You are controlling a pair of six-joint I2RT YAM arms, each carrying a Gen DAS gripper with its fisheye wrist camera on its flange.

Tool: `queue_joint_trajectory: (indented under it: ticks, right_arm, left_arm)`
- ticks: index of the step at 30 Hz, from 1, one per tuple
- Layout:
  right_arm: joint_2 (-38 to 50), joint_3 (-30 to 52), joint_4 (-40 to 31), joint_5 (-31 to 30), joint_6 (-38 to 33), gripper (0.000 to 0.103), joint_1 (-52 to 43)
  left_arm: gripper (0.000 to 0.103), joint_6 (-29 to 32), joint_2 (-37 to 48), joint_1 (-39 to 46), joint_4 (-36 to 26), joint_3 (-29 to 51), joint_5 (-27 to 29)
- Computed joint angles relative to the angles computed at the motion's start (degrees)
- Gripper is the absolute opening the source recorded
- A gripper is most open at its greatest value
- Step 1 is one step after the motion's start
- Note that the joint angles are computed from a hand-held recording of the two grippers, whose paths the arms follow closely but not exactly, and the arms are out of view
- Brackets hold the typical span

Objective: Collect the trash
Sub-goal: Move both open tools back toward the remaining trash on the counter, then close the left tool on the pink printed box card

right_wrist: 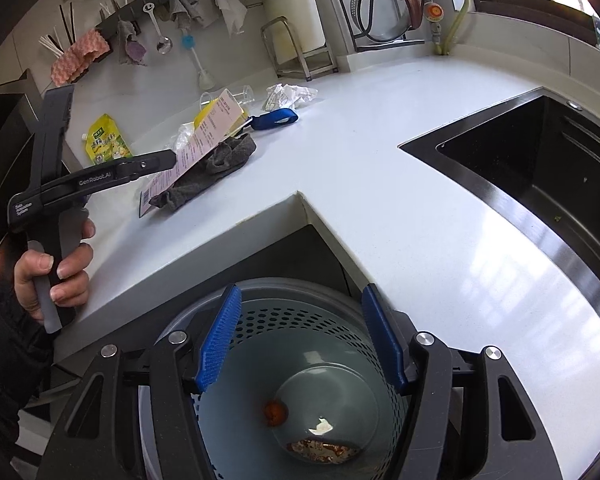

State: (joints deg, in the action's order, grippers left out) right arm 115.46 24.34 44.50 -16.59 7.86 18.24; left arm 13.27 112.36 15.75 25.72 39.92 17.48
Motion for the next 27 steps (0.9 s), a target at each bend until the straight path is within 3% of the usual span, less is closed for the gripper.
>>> queue_joint_trajectory:
  ticks: [11, 27]
  right_arm:
    - [0.7, 0.4, 0.4, -4.4, -0.3, 0.06, -2.0]
    - [-0.9, -1.1, 2.3, -5.3, -0.2, 0.06, -0.7]
  left_arm:
    - [0.089, 2.6, 6.2, -0.6, -9.4, 9.9, -0.7]
    - [0.089, 5.2, 7.1, 0.3, -13.8, 13.0, 0.9]
